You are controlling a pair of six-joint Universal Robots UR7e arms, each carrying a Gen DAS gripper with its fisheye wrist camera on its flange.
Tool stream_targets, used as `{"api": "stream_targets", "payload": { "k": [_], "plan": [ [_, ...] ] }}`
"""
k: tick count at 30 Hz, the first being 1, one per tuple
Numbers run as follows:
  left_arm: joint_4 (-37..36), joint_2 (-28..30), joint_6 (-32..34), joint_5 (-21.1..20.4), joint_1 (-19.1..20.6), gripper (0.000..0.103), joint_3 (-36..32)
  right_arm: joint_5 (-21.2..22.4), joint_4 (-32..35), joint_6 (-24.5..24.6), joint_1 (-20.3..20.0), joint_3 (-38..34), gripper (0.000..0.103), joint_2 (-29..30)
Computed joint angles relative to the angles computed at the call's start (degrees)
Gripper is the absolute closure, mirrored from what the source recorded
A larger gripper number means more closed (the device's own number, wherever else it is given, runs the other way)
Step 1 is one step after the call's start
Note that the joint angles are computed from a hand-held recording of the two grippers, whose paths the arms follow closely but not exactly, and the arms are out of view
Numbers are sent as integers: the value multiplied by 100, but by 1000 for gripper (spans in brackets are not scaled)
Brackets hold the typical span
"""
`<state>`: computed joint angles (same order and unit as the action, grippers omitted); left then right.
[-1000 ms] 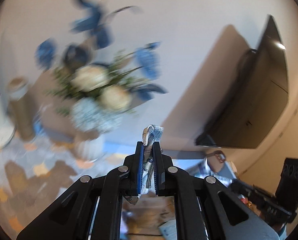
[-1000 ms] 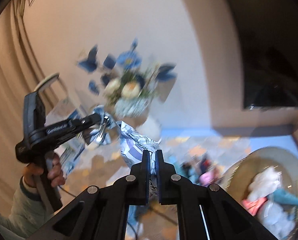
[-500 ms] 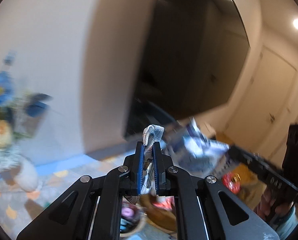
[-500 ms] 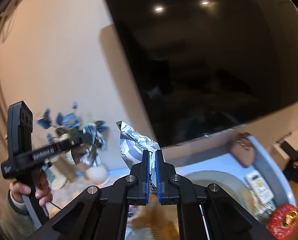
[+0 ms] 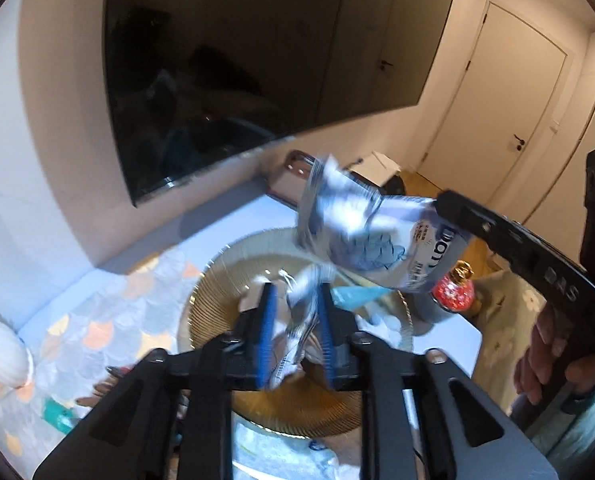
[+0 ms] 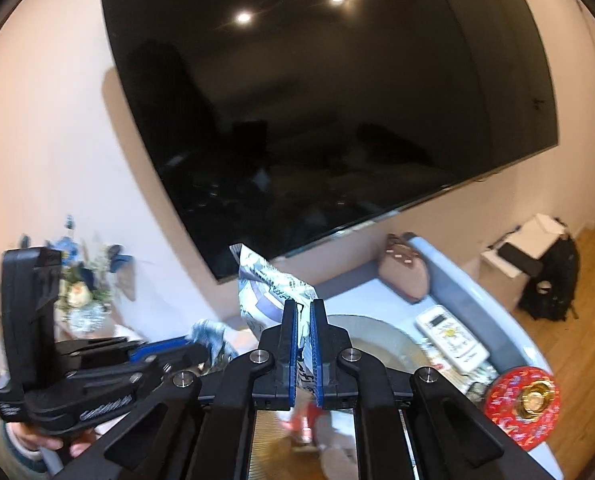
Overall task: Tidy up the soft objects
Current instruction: 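Lower the plaid cloth onto the plate with left gripper while right releases the packet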
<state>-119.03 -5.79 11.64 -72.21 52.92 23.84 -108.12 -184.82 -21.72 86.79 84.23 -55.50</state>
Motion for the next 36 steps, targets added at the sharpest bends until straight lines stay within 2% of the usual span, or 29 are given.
{"api": "stream_targets", "payload": {
  "k": [3, 6, 8, 10, 19, 36],
  "plan": [
    [171, 62, -135, 10, 20, 77, -144, 47, -122, 204, -61, 1, 95, 3],
    [262, 94, -317, 30, 44, 65, -231, 87, -106, 330, -87, 12, 85, -27],
    [253, 75, -470, -51, 75, 57, -223, 42, -125, 296, -81, 6, 84, -22],
    [193, 35, -565, -80, 84, 54, -155, 4, -136, 272, -81, 11, 82, -19],
    [191, -34, -815, -32, 107, 53, -41, 111, -101, 431, -114, 96, 69, -70],
    [271, -96, -929, 60, 135, 53, 27, -187, -36, -37, 26, 105, 69, 77]
  ]
}}
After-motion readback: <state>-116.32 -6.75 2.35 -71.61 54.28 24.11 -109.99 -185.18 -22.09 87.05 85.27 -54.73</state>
